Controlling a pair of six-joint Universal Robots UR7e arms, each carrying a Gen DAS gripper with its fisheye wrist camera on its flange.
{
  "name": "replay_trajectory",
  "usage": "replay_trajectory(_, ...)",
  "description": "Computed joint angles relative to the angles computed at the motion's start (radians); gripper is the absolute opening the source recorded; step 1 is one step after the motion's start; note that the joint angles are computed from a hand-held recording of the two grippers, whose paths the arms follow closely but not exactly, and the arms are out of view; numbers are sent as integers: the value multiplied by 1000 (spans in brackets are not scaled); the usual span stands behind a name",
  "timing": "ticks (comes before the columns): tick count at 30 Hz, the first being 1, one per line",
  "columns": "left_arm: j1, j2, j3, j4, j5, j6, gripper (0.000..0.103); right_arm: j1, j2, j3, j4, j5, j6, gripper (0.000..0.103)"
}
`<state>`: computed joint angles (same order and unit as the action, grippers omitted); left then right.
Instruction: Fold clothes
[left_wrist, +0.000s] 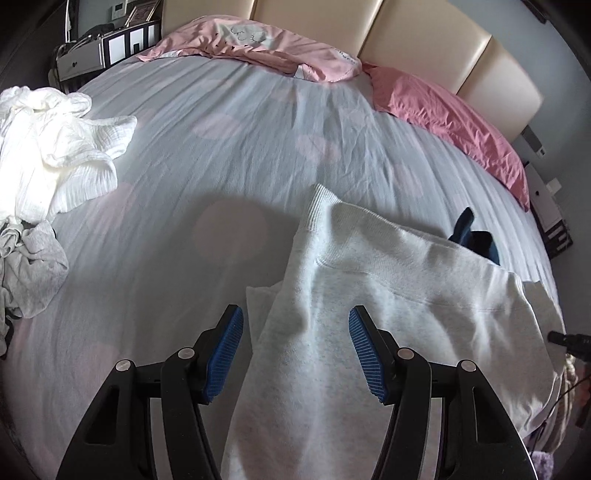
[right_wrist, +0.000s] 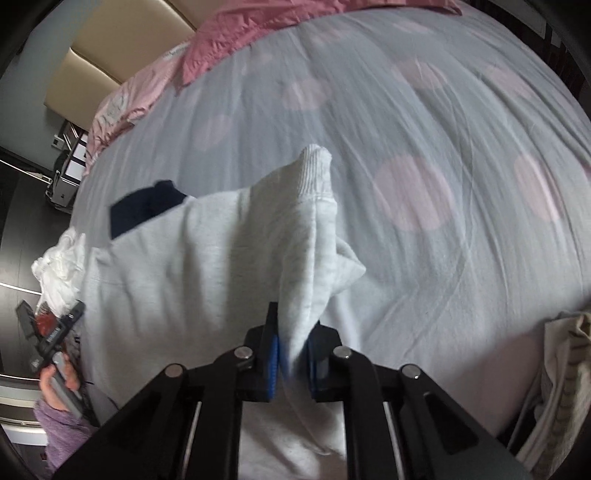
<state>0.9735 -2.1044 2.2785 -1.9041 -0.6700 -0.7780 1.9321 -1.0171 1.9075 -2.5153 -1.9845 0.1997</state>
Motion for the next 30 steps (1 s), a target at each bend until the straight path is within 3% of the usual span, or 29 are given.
replay_trajectory(5, -22, -53, 3, -8, -32, 3, 61, 103, -10, -78, 90, 29, 111, 11)
replay_trajectory(9, -68, -103, 0, 24, -35, -10, 61, 208, 38, -167, 167, 26, 172, 11)
replay_trajectory(14, -104, -137, -22, 126, -78, -23, 61, 318, 165, -307, 225, 15, 200, 11)
replay_trajectory(18, -145, -146, -45, 266, -44, -82, 61, 379, 284, -408, 248, 34, 212, 10)
replay_trajectory(24, -110, -180, -55, 226, -73, -59, 61, 426, 455, -532, 237, 64, 235, 10)
replay_trajectory(30, -73, -197, -65, 214, -77, -52, 61, 421, 606, -603, 198, 88, 293, 10)
